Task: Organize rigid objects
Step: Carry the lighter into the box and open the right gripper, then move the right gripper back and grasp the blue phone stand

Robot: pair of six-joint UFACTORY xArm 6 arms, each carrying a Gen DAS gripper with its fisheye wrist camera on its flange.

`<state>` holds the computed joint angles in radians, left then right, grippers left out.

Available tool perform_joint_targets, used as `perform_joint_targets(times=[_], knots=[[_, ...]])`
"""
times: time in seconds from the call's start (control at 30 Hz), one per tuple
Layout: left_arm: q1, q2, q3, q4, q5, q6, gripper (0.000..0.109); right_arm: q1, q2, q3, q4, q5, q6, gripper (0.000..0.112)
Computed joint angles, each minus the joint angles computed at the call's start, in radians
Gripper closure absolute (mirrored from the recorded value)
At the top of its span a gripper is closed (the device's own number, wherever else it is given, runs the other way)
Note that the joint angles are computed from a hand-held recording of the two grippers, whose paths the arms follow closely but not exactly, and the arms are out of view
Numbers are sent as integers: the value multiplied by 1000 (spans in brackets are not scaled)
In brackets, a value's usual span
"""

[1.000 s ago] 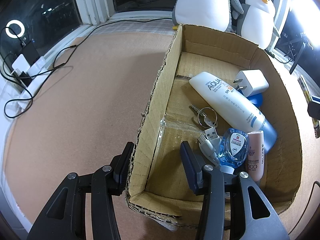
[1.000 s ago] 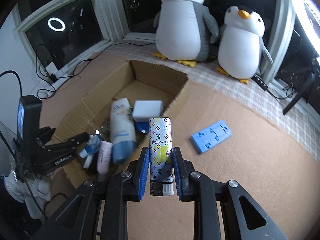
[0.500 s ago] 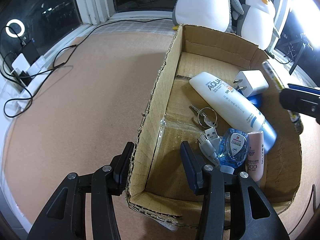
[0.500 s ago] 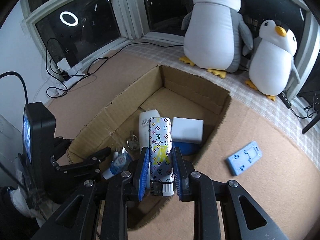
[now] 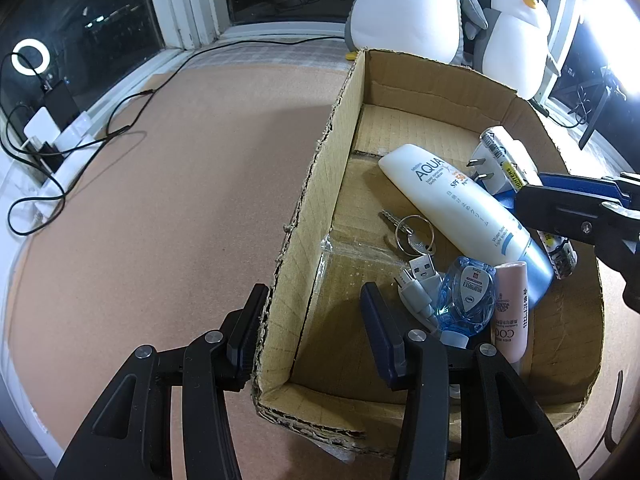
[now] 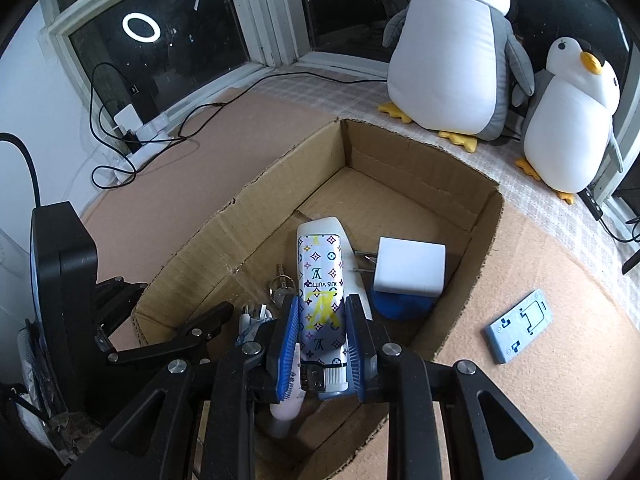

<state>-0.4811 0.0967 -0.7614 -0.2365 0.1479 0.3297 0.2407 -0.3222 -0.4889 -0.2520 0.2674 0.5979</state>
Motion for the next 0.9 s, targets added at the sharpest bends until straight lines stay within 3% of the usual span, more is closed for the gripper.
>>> perform_joint_targets(times=[0.27, 0.4, 0.6, 0.9], knots=[[1, 0, 0, -3, 0, 4, 62, 1, 1, -6, -39, 4, 24, 89], [0, 0, 0, -13, -1, 13, 62, -4, -8, -5, -95, 4, 71, 70], [1, 0, 0, -15, -2, 14, 62, -11, -18, -7, -144, 16, 116, 61], [1, 0, 1, -14, -3, 15, 62, -26, -56, 12, -193, 38, 162, 59]])
